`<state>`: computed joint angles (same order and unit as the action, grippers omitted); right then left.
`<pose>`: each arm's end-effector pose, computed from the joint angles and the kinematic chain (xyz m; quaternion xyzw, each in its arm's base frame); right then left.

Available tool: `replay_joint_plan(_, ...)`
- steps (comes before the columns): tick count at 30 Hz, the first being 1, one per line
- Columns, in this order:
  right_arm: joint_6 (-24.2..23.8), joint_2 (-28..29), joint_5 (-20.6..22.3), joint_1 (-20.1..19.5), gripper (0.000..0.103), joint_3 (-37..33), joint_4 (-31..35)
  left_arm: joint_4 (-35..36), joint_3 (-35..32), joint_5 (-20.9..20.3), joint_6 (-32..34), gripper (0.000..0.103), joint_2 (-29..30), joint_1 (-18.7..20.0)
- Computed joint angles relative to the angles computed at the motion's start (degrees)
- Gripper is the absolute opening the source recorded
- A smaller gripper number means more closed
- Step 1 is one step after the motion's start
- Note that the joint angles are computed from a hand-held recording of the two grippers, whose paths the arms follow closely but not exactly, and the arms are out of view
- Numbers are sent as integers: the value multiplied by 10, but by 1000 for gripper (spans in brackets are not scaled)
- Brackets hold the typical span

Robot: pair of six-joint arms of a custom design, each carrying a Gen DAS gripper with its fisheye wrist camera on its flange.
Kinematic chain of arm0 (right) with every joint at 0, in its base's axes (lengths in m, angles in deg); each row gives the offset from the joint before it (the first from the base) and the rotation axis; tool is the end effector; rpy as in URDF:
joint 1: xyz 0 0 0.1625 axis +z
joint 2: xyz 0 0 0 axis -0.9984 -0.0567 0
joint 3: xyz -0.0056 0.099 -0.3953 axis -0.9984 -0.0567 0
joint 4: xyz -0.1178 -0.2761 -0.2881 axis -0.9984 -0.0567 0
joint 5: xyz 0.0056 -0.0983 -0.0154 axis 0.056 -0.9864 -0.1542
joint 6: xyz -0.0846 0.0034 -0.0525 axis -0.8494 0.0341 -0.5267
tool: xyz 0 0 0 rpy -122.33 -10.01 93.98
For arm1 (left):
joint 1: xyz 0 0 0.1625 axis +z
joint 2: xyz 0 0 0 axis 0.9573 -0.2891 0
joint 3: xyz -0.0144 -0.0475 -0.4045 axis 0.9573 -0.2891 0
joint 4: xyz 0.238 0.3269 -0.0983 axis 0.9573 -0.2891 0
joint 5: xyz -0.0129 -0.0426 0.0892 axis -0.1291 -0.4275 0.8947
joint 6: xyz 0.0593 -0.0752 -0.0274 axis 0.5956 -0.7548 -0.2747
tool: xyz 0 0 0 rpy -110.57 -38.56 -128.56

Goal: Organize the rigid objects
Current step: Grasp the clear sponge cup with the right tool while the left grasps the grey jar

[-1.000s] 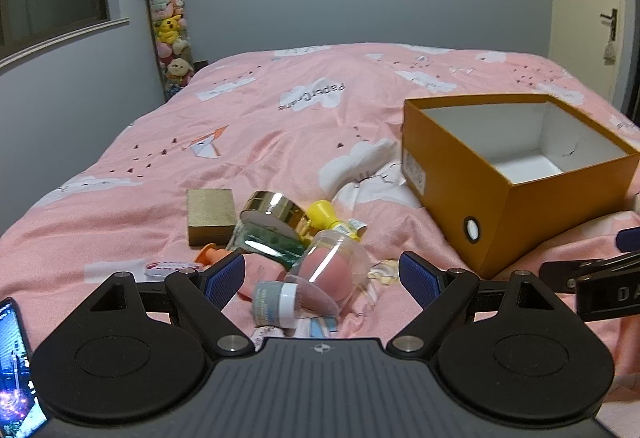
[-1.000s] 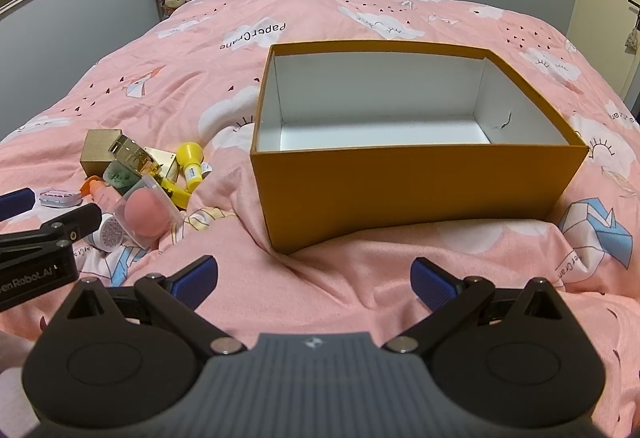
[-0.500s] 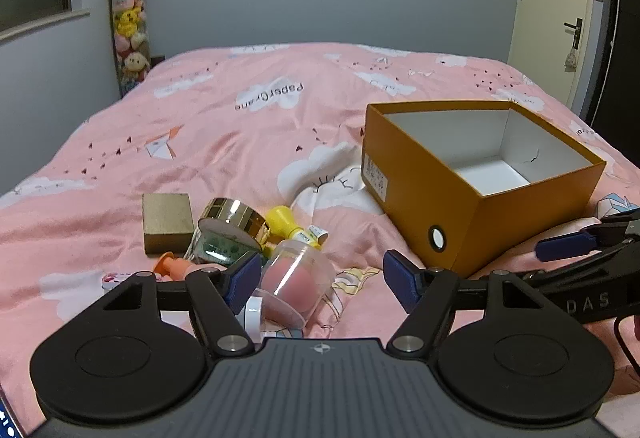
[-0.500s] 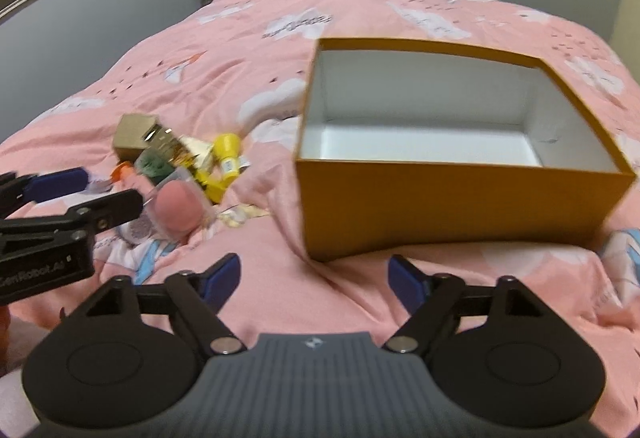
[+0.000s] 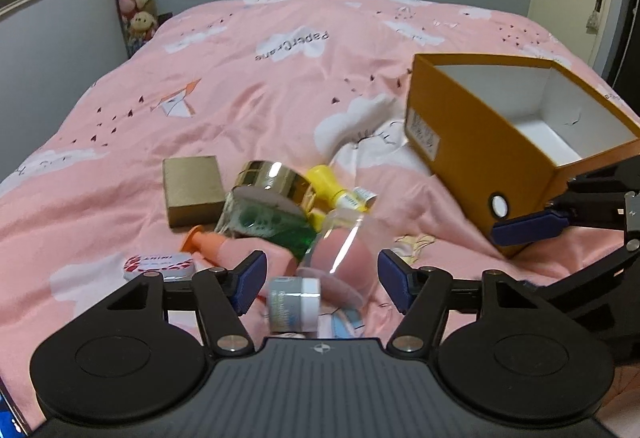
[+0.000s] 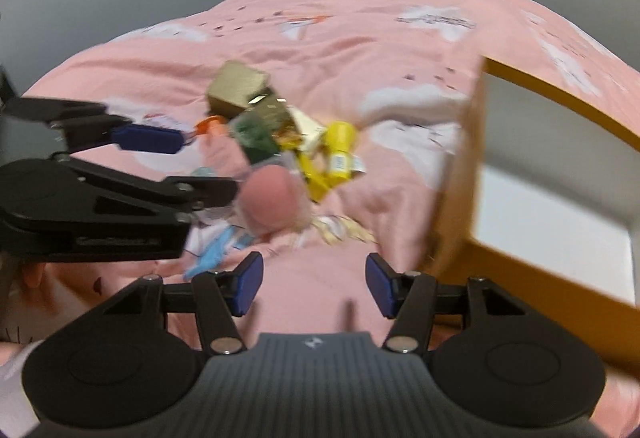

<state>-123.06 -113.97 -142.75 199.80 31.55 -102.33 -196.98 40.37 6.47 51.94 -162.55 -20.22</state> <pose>0.3606 -0.5963 0.0419 0.4511 -0.8669 0.0986 0.1877 -0.1103 -0.5086 0.2828 0.1070 0.8542 -0.3480 0.3712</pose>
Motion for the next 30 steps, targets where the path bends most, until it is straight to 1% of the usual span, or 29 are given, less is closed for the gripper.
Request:
replay_joint_plan(2,-18,12,4,3,57,-12,7,15,-2,-10,-10,76,-9,7)
replay_joint_plan(4,-36,24,4,6,57,-23,7,42,-7,-32,-24,76,-21,17)
replay_joint_plan(5,-44,32,3,6,59,-31,9,46,-7,-41,-28,78,-27,21)
replay_joint_plan(6,-48,40,1,7,63,-41,13,53,-7,-44,-33,82,-33,23)
replay_joint_plan(10,-64,65,-5,6,70,-74,41,82,-13,-62,-26,87,-48,32)
replay_joint_plan(11,-69,69,-6,6,70,-80,49,89,-17,-67,-32,87,-47,36)
replay_joint_plan(14,-83,83,-3,5,70,-97,64,105,-33,-98,-60,87,-43,56)
replay_joint_plan(16,-90,89,-3,3,70,-103,68,107,-40,-113,-62,87,-37,66)
replay_joint_plan(17,-92,92,-4,2,70,-107,70,110,-44,-116,-62,85,-33,70)
replay_joint_plan(22,-89,102,3,-5,70,-127,96,132,-62,-122,-66,70,-18,86)
replay_joint_plan(24,-95,106,7,-5,71,-133,101,140,-68,-127,-65,59,-16,89)
replay_joint_plan(28,-106,116,18,-4,72,-145,108,148,-74,-141,-72,53,-10,98)
replay_joint_plan(30,-120,123,17,-2,71,-149,108,146,-76,-148,-77,49,-8,103)
